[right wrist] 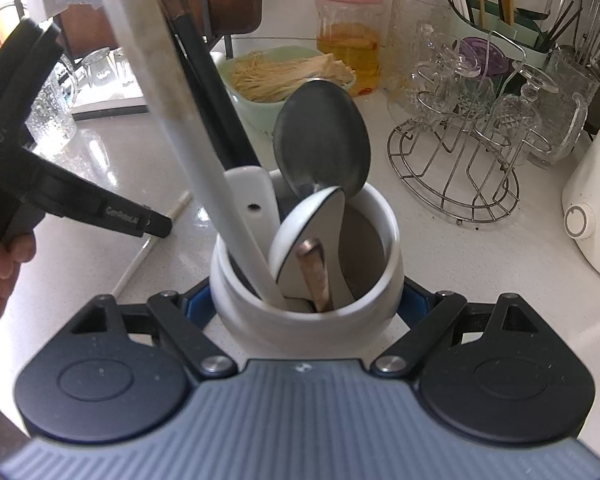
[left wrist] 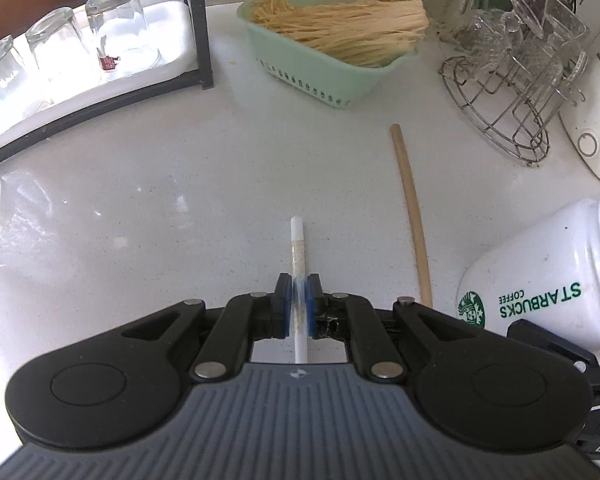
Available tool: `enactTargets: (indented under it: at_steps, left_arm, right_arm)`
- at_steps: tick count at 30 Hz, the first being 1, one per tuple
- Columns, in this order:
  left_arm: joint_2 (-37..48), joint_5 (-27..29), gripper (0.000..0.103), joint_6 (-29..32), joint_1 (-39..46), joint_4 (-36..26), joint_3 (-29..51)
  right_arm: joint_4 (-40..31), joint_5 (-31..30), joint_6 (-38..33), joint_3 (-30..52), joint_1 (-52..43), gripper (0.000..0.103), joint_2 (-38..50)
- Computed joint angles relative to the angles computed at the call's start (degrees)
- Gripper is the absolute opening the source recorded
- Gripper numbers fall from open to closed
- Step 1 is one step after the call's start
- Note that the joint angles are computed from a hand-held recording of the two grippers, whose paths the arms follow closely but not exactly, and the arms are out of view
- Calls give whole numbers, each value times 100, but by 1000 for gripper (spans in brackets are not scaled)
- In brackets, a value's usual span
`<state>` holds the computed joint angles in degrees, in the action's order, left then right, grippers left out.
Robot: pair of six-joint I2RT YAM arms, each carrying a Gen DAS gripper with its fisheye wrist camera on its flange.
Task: Organize utensils
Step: 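Lift the white chopstick with the left tool and carry it toward the crock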
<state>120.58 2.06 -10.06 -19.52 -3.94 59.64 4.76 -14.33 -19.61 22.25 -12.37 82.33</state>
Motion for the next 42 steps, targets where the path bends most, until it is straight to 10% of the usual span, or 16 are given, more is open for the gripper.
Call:
enactTargets:
  at_steps: [13, 26, 42]
  left_arm:
    - [232, -276, 25, 250, -158, -150, 415]
    - [277, -443, 7, 360, -224, -832, 789]
    - [-2598, -935, 7, -645, -659, -1027, -600]
  right_arm:
    - [94, -2, 32, -71, 1, 91, -31]
    - [278, -74, -34, -147, -30, 91, 53]
    - [286, -260, -153, -116, -152, 91, 103]
